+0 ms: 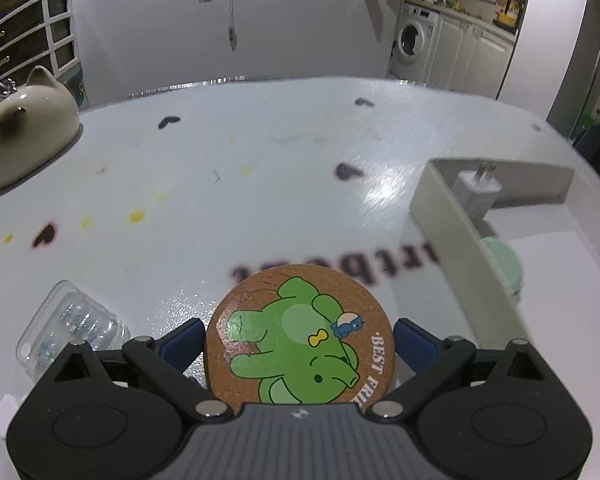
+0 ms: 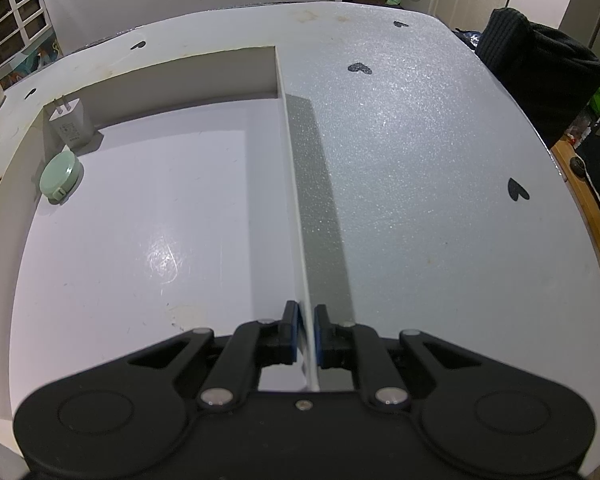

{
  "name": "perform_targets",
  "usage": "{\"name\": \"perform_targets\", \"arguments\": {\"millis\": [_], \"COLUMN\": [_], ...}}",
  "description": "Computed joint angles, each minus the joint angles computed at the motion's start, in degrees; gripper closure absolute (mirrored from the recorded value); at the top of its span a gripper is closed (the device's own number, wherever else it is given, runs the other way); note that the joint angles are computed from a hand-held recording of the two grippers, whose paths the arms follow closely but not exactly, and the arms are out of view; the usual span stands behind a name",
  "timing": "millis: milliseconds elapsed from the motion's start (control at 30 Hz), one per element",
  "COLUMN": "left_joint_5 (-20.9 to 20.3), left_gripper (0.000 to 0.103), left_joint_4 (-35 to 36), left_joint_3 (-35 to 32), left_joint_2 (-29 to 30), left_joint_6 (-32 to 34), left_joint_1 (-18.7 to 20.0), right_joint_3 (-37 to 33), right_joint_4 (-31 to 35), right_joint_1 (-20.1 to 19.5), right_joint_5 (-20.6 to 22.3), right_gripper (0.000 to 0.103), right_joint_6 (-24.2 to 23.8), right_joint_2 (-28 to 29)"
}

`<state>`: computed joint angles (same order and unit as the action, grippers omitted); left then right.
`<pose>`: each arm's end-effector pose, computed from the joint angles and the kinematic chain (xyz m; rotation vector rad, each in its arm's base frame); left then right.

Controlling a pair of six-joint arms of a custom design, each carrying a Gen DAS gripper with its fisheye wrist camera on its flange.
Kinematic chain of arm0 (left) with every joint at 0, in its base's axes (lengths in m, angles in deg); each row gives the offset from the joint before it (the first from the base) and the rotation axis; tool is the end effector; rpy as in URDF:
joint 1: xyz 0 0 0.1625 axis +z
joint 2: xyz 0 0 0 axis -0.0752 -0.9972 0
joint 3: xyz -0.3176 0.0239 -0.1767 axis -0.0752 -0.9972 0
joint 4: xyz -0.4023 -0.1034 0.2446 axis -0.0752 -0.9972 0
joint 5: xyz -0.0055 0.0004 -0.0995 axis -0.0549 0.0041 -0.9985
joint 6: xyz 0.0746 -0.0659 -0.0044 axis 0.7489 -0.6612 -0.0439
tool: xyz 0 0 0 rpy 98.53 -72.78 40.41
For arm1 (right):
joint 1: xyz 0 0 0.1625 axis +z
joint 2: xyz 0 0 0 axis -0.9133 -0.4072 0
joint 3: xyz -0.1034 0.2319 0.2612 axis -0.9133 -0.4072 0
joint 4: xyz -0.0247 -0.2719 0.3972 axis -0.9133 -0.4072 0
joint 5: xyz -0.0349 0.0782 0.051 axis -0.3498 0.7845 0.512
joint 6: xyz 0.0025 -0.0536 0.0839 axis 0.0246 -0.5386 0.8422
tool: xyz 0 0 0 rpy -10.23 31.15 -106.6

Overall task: Organize rigid objects
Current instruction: 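Carry the cork coaster toward the white tray with the left tool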

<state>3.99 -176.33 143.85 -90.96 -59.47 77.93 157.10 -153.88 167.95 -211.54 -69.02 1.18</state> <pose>-0.0146 -0.7551 0.3169 0.3595 2.3148 -0.7763 0.2197 -0.7194 0.1165 0.3086 -2.3266 0.5345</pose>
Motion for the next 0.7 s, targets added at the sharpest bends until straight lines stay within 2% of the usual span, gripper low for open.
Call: {"name": "perform_targets", "arguments": {"millis": [167,333,467,700], "left_joint_5": [-2.31,-5.84,-10.05,-15.05], "left_gripper": [0.004,0.004,0.004,0.004], "left_joint_4": [-2.42,-2.32,-0.35,4.57], "left_joint_3": [2.49,2.15,0.03,-5.43], "left_joint_2": [-2.62,-2.98,-1.06,4.91], "left_joint_6": [0.02,1.00,2.17,3.91], "left_joint_1": [-1.80,-3.67,-4.63,-5.83], "right_joint_3": [0.33,0.56,0.70,0.91], "right_joint_4": [-0.41,-0.85,-1.00,-1.32], "right_joint_1": [-0.07,-0.12,-0.20,-0.30], "right_joint_5": [0.30,0.58,0.85,1.14], "right_gripper": [0.093,0.093,0.094,0.094], "right_joint_6": [-0.24,-0.70,-0.98,-0.93], "right_joint_2": [-0.23,-0.33,-0.45,-0.58]}}
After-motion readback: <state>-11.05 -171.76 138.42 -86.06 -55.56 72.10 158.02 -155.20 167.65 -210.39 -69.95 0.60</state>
